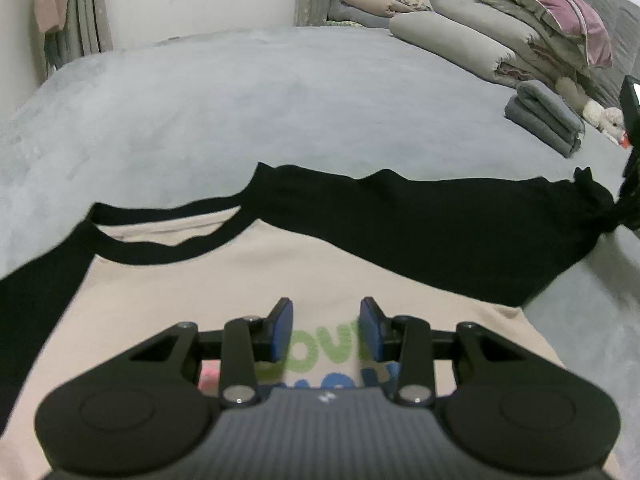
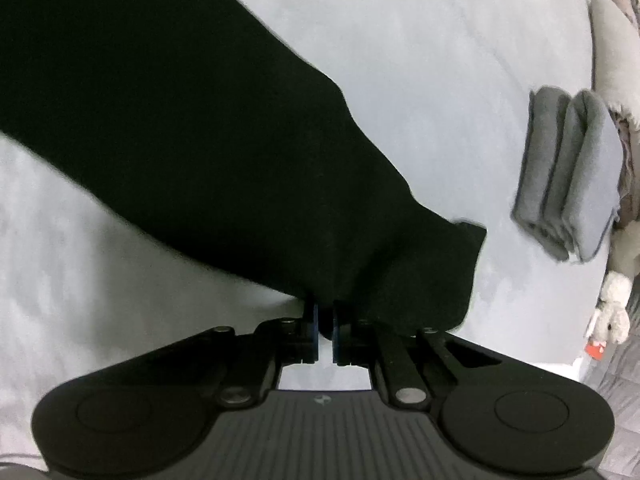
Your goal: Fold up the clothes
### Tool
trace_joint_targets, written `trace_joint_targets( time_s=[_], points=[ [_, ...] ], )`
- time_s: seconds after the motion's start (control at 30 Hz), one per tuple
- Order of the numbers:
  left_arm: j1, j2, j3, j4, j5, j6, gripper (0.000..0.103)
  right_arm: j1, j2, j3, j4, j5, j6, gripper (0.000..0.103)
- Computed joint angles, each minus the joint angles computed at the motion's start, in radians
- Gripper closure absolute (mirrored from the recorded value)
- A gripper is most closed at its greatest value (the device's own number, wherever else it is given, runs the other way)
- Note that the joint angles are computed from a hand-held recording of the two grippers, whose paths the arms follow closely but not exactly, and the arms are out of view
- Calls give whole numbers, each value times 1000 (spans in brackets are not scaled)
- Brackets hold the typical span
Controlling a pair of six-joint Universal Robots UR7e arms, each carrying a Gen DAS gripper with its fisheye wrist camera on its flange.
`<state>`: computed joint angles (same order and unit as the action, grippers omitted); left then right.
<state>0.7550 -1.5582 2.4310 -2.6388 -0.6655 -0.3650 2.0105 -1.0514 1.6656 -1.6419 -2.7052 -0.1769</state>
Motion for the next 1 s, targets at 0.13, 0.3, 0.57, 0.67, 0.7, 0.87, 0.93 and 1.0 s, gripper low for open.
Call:
trace_joint_targets(
  time_s=[0.13,0.3,0.57,0.67,0.7,0.87,0.93,1.0],
  points=[
    [-3,-20,0,30,10,-21,68,-6,-2,11,43,-14,56,96],
    [-18,-93,13,114,44,-44,65,9,4,34,-79,-18,6,77],
    [-3,-179,30,180,61,-65,64,21,14,-7,-259,-111,-77,49],
    [-5,-194,40,205,62,-67,64,8,-43,-24,-312,110,-201,49],
    [-6,-197,41,209,61,-73,64,-1,-71,-32,-308,193,-222,50],
    [-22,-176,38,229,78,-129,64,-34,-190,-29,-340,388,-192,51],
    [-25,-154,32,238,88,-156,63,-51,-192,-11,-369,362,-134,51],
    [-33,-144,28,262,92,-176,63,-70,-168,5,-382,289,-123,51]
  ],
)
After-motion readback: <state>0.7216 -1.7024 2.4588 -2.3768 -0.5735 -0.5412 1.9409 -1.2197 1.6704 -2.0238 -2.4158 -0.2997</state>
